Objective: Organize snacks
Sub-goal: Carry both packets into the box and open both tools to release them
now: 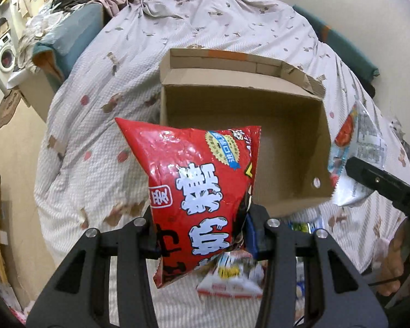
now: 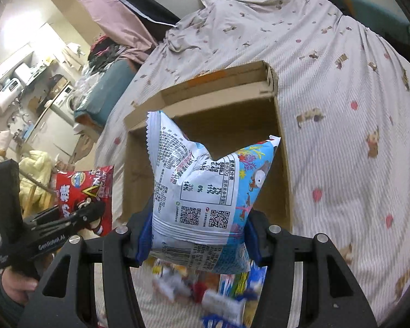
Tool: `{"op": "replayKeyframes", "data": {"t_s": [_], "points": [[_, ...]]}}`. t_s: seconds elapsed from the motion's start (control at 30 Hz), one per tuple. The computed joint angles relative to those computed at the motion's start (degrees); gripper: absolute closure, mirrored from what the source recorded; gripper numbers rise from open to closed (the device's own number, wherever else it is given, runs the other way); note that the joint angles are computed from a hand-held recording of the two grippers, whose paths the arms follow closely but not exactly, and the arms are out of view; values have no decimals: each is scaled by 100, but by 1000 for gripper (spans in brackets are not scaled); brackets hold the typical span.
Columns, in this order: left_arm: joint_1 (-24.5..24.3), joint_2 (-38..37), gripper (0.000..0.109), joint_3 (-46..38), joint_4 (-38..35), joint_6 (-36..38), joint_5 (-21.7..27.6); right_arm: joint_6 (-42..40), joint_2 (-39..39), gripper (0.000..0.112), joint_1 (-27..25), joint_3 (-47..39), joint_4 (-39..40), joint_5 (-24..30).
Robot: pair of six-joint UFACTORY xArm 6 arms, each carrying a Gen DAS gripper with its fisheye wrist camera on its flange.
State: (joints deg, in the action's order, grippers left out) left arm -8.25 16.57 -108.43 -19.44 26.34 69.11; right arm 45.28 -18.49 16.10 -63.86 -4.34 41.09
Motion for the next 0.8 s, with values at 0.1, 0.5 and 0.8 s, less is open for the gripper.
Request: {"op": "replayKeyframes", "data": {"t_s": [0.1, 0.5, 0.8], "points": [[-81, 300, 68, -268, 29, -84, -110, -190, 391, 55, -120, -219, -117, -124], [-326, 452, 68, 225, 133, 213, -913, -123, 845, 55, -168, -30, -840, -468], [-358, 446, 65, 323, 22, 262, -1146, -204, 901, 53, -270, -1, -862, -198]]}}
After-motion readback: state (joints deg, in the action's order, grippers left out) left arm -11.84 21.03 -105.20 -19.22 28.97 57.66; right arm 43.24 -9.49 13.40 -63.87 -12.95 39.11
